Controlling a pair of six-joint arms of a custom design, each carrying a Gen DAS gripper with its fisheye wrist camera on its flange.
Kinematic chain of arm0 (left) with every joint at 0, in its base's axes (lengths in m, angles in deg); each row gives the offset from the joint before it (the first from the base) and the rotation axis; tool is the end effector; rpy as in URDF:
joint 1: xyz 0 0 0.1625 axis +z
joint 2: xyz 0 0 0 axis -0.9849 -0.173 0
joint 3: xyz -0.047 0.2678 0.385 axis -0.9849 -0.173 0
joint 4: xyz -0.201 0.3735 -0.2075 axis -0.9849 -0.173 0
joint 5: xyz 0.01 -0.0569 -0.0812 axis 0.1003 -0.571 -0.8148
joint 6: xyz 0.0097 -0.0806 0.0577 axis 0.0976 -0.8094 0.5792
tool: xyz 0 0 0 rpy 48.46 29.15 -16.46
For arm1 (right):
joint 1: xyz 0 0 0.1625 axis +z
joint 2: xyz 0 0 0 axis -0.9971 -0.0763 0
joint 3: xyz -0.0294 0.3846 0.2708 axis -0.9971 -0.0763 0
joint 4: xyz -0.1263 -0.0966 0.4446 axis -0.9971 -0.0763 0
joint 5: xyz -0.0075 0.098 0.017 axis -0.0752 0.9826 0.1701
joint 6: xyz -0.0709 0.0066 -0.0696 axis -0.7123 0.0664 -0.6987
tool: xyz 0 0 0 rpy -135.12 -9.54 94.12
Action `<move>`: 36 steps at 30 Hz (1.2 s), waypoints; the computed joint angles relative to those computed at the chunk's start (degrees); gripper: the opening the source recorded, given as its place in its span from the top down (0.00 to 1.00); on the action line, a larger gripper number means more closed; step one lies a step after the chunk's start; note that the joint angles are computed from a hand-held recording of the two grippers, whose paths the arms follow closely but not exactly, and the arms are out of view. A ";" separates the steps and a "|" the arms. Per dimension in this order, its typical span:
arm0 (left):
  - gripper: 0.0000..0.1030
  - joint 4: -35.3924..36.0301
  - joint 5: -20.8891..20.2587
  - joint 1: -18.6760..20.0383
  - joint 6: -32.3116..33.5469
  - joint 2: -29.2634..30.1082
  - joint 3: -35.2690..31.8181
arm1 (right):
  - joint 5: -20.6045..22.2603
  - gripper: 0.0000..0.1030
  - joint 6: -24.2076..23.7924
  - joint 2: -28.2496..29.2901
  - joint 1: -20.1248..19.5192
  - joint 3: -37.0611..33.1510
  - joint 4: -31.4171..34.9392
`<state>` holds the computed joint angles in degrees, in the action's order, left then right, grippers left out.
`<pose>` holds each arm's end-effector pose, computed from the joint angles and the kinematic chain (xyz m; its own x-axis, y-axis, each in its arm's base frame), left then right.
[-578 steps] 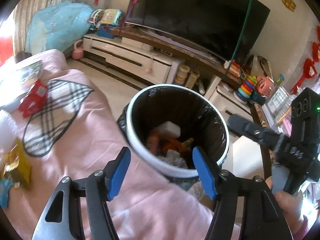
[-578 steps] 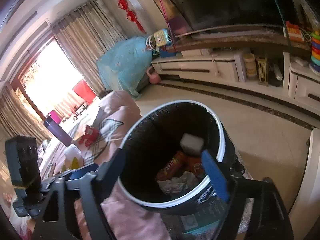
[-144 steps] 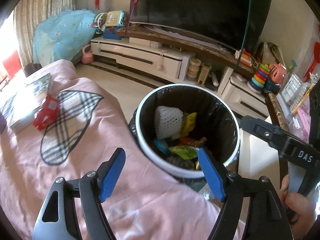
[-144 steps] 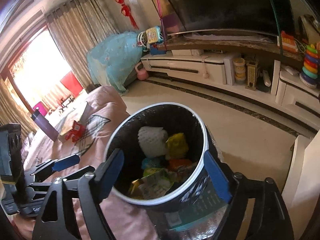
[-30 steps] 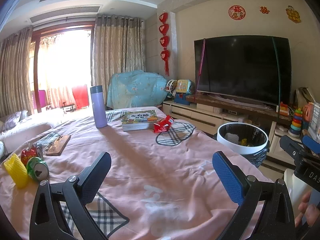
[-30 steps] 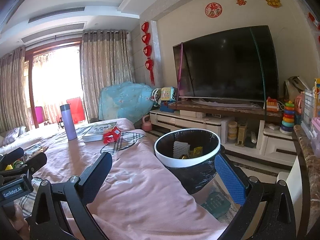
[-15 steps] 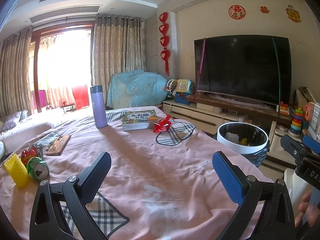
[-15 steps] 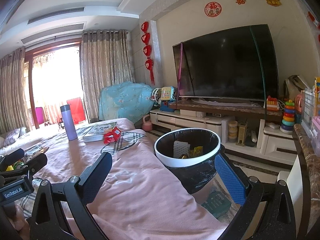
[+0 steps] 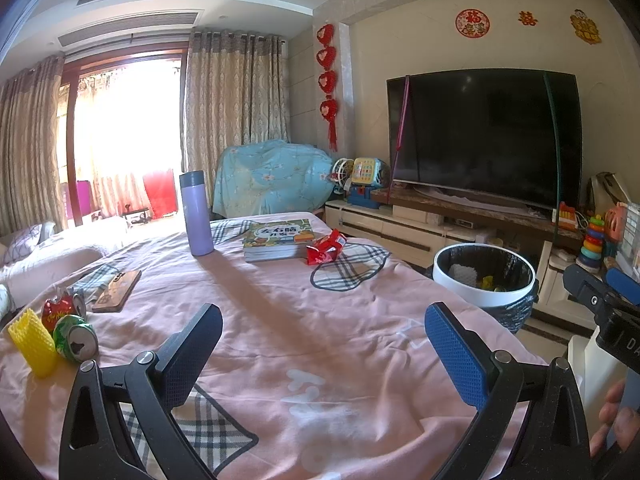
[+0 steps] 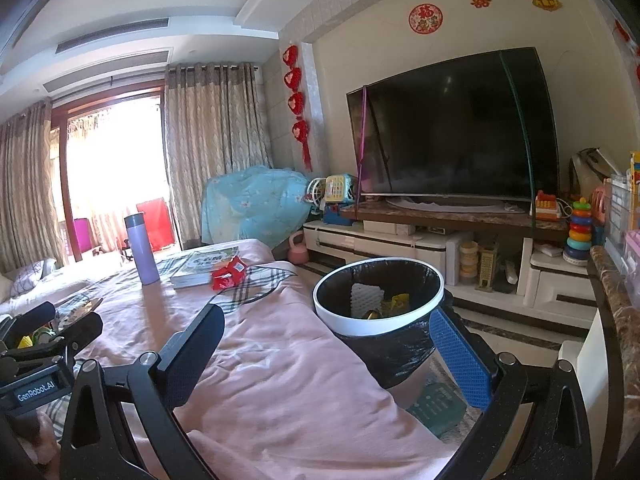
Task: Collect trash
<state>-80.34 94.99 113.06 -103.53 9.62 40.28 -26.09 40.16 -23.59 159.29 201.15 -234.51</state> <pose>-0.2402 -0.4329 -0.0454 -0.6639 -0.3086 -0.6812 0.6111 0.3013 -0.7320 0.0245 -0.5039 0.1789 -0.7287 -0.2992 0.6160 -0.6818 0.2333 -0.6933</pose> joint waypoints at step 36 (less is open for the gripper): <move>0.01 14.38 0.52 0.63 -11.00 0.84 -3.19 | 0.44 0.00 0.55 -0.46 0.65 0.96 0.87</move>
<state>-65.96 95.51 113.69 -114.54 10.46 37.08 -25.65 40.71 -24.05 159.94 202.12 -233.64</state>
